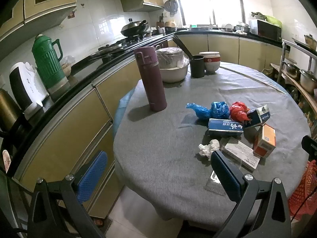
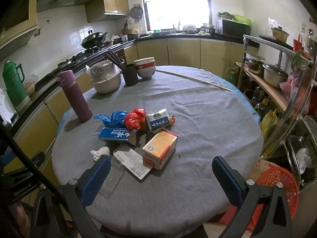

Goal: Collect trash
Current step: 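Move the right tool toward the orange-and-white medicine box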

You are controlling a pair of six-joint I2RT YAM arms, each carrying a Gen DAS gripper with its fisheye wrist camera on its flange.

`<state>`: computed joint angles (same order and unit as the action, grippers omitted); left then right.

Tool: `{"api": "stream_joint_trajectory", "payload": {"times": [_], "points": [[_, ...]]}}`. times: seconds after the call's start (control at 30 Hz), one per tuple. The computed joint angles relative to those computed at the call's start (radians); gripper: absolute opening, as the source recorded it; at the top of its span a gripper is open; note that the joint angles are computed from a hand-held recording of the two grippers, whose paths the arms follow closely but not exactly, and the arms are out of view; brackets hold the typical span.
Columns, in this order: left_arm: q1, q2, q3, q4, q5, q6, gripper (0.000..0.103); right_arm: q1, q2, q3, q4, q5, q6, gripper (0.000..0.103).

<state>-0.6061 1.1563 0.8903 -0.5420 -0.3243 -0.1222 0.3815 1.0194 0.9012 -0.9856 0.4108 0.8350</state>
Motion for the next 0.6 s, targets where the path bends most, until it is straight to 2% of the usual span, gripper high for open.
{"api": "stream_joint_trajectory", "payload": {"times": [0.6], "points": [[0.023, 0.127, 0.035, 0.09, 0.028, 0.021, 0.103, -0.202, 0.106, -0.066, 0.174, -0.188, -0.066, 0.103]]}}
